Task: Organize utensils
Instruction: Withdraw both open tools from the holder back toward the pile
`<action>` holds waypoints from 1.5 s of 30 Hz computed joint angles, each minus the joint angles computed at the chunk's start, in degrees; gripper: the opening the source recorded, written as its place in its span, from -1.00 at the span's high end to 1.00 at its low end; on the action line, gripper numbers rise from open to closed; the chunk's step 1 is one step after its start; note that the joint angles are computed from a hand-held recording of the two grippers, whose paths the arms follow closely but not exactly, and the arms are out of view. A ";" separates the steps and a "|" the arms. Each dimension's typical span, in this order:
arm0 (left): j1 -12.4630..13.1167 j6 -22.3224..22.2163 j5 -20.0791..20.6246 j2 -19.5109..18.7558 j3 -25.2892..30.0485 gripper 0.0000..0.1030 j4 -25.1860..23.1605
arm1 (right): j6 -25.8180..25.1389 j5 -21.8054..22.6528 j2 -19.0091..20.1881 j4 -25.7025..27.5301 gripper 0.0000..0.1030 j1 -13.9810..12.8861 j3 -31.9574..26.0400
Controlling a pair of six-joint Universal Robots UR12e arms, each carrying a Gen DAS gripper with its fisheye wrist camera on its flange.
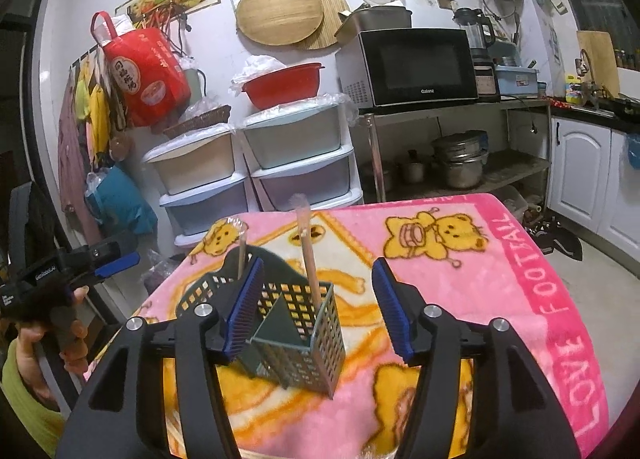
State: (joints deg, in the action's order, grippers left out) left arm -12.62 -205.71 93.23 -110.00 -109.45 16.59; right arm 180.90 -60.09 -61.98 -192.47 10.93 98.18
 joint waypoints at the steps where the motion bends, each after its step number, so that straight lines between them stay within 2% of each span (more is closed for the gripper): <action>1: -0.14 0.15 0.25 -0.02 -0.07 -0.67 0.07 | -0.05 0.02 -0.08 -0.10 -0.06 -0.04 0.27; 5: -0.72 0.94 1.24 -0.06 -0.56 -0.74 0.41 | -0.29 -0.06 -0.60 -0.45 -0.09 -0.22 1.75; 24: -2.31 -0.23 1.24 -0.47 -2.72 -0.75 0.69 | -4.04 -0.39 -2.79 1.64 -0.15 -0.35 8.64; 45: -2.57 -3.17 -0.55 -1.67 -4.10 -0.75 -3.92 | -6.55 -2.42 -4.64 6.42 -0.16 -1.59 13.63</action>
